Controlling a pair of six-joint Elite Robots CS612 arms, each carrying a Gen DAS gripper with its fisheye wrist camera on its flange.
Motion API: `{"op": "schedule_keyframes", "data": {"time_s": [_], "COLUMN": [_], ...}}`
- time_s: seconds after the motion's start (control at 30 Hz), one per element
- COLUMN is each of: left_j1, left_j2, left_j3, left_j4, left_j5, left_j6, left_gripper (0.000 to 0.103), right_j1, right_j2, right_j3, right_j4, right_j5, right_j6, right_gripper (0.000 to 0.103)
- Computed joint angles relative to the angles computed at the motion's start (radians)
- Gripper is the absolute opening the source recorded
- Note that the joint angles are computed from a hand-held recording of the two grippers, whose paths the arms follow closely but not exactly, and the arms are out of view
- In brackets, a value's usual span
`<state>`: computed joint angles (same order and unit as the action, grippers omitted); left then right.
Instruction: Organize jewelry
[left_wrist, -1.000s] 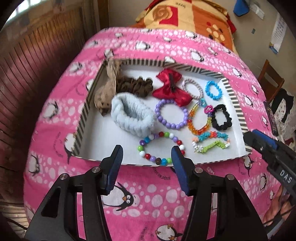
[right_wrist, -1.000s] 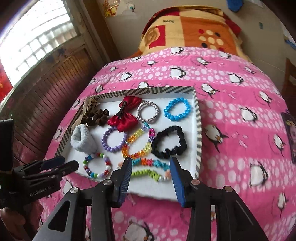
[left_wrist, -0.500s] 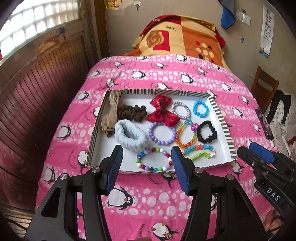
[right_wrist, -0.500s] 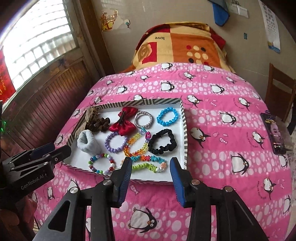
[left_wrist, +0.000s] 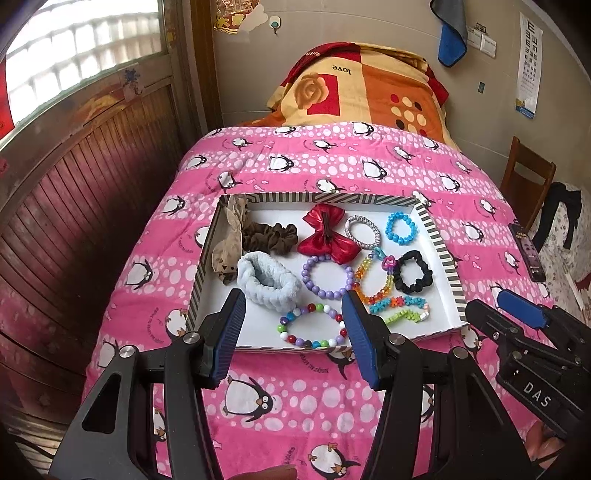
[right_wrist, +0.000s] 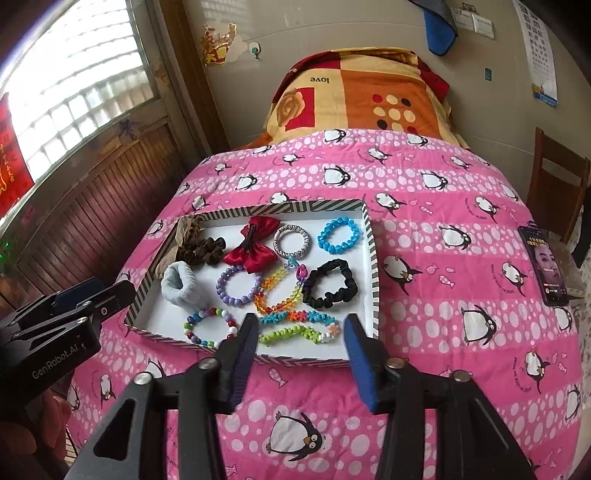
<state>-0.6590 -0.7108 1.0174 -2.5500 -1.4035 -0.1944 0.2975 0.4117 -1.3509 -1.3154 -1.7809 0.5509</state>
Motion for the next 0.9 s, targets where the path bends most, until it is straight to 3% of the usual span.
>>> {"op": "schedule_keyframes", "data": {"time_s": [0.9], "left_j1": [-0.001], "left_j2": [0.019], "left_j3": [-0.028], "left_j4": [0.045], "left_j5": [-0.014], "left_j6": [-0.018], "left_gripper": [0.054], "right_j1": [-0.014], "right_j2": [0.000], "right_j3": [0.006], "right_j4": [0.029], "right_j5": [0.043], "right_j6": [-0.029], "right_gripper": [0.056]}}
